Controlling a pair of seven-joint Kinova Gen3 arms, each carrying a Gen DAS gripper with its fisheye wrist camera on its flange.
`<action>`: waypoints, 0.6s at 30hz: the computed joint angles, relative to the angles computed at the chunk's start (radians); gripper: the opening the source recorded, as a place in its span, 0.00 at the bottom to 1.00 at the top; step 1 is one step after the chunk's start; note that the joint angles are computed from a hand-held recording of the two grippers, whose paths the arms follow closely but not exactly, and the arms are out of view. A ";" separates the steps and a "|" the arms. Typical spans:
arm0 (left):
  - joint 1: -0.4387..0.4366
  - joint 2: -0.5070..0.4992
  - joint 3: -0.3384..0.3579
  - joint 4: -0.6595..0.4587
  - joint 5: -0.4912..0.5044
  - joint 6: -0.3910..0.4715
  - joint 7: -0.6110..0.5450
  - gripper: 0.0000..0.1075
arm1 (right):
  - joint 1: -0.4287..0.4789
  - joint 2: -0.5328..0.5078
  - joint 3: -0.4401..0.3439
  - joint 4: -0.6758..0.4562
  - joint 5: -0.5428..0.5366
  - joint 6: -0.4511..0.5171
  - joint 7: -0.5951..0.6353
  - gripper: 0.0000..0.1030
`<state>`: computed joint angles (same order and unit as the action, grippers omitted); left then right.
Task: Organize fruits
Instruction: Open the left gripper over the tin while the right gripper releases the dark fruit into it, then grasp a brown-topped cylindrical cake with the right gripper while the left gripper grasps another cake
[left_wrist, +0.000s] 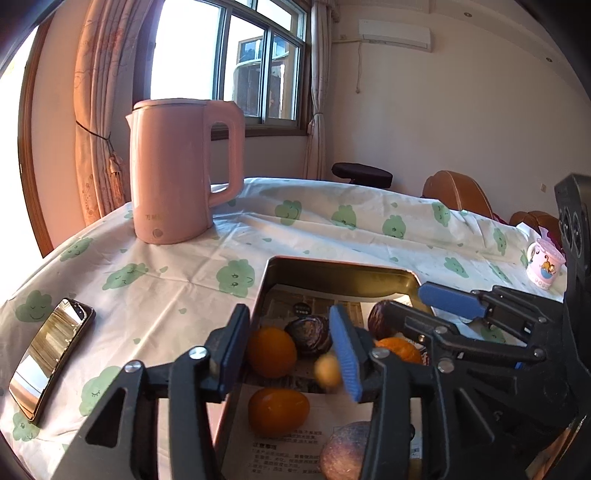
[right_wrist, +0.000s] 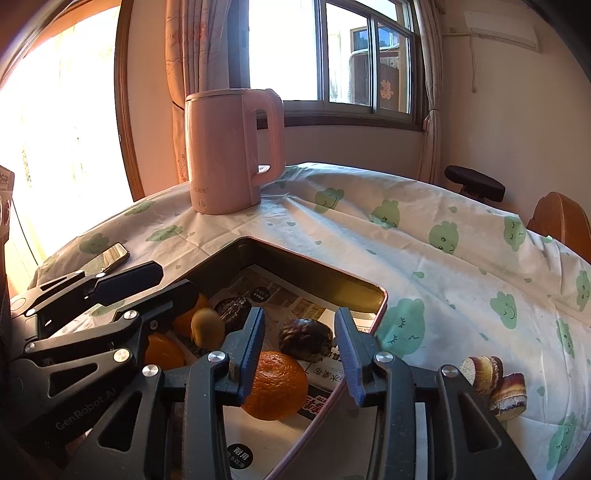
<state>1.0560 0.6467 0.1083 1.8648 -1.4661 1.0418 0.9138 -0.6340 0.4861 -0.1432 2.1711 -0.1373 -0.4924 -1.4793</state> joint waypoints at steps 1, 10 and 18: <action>0.005 0.001 -0.002 0.001 -0.001 0.007 0.011 0.56 | 0.004 -0.005 0.000 0.007 0.000 -0.006 -0.003 0.43; 0.039 0.016 0.007 -0.039 -0.039 0.042 -0.003 0.71 | 0.018 -0.080 0.054 0.116 -0.065 -0.072 0.044 0.55; 0.063 0.048 0.002 -0.124 -0.043 0.029 -0.096 0.74 | 0.100 -0.072 0.117 0.117 -0.184 0.024 0.107 0.55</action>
<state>1.1189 0.6945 0.1105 1.7404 -1.5093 1.0708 0.8180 -0.5343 0.4140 -0.0266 2.2878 -0.3209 -0.4689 -1.3719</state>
